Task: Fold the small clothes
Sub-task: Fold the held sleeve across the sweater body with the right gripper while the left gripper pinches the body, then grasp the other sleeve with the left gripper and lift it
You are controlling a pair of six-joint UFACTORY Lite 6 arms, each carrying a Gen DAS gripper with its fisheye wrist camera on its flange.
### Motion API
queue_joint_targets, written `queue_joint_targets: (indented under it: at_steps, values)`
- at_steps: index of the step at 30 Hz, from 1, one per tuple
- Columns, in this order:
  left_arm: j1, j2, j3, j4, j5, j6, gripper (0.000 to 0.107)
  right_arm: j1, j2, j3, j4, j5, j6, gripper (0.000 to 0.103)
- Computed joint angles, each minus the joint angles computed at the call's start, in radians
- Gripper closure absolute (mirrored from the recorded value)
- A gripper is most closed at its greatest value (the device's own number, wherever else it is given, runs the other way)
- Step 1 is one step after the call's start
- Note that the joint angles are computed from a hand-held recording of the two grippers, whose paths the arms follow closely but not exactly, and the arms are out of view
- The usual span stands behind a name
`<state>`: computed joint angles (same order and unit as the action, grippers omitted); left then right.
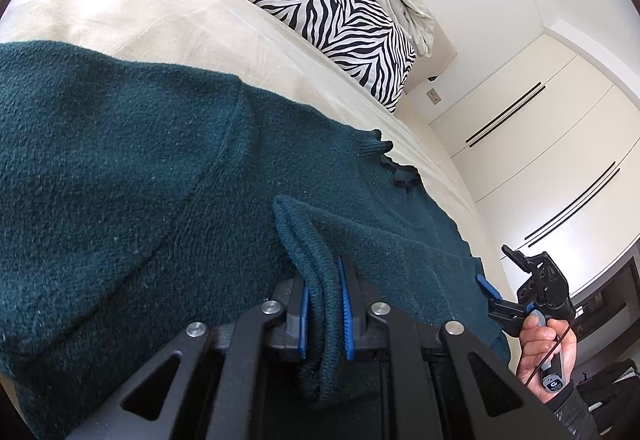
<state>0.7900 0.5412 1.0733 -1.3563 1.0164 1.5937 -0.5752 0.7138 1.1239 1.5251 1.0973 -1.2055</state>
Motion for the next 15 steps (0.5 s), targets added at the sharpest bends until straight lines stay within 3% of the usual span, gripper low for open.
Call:
queue_joint_targets:
  at_steps: [8,9,11,13,15]
  values:
    - [0.017,0.005,0.04,0.054,0.04,-0.084,0.091,-0.298,-0.185,-0.302,-0.254,0.105,-0.141,0.047]
    - [0.03,-0.02,0.035,0.075,0.036,-0.108,0.085,-0.362,-0.222,-0.338,-0.293,0.128,-0.147,0.046]
    - [0.104,-0.112,-0.017,0.091,0.049,-0.123,0.059,-0.485,-0.325,-0.419,-0.367,0.172,-0.168,0.045]
    - [0.252,-0.177,-0.05,0.103,0.146,-0.133,0.029,-0.604,-0.427,-0.498,-0.45,0.228,-0.193,0.045]
    - [0.428,-0.179,-0.024,0.131,0.236,-0.162,0.019,-0.71,-0.522,-0.576,-0.539,0.288,-0.215,0.045]
